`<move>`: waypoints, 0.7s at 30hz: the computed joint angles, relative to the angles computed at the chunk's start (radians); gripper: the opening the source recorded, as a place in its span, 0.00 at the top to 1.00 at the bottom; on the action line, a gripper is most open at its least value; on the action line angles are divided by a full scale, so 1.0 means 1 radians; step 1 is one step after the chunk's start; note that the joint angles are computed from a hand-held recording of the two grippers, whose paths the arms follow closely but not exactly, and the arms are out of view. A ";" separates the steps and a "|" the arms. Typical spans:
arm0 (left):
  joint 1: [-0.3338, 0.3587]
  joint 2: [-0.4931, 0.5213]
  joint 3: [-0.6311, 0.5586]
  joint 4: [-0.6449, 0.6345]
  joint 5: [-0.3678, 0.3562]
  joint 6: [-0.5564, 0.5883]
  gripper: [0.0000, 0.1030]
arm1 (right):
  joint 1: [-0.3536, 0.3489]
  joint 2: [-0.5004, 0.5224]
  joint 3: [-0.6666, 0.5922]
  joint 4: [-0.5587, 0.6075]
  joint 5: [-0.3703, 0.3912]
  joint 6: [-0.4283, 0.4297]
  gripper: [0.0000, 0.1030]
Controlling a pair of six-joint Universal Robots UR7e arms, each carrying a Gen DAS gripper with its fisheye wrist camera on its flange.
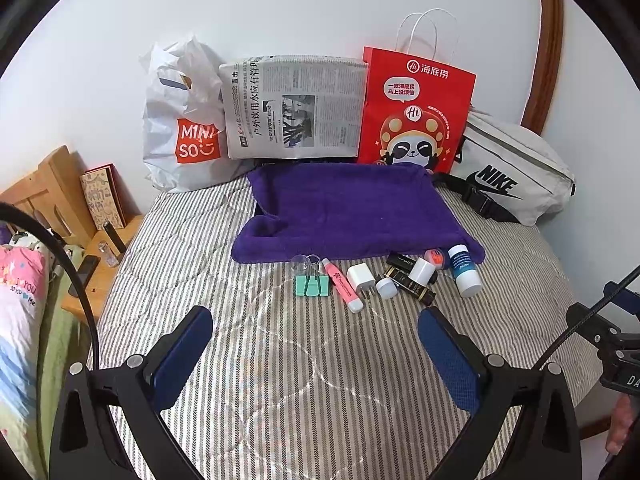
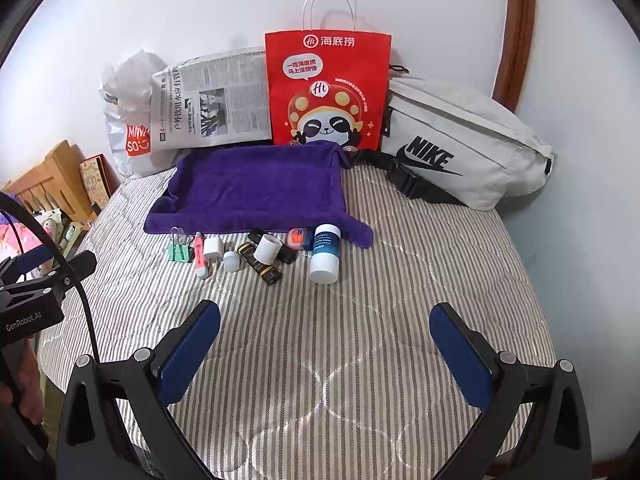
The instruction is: Organize rigid objects
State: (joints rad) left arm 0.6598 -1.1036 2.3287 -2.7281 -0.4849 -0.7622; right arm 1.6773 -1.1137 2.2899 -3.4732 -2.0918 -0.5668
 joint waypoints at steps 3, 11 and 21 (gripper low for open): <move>0.002 -0.003 -0.005 0.021 0.000 -0.007 0.00 | 0.000 -0.001 0.002 0.003 0.000 0.000 0.00; 0.003 -0.006 -0.008 0.039 0.003 -0.021 0.00 | 0.001 -0.002 0.001 0.001 -0.001 0.002 0.00; 0.004 -0.002 -0.006 0.034 0.002 -0.018 0.00 | -0.001 -0.010 0.001 0.002 0.006 0.001 0.00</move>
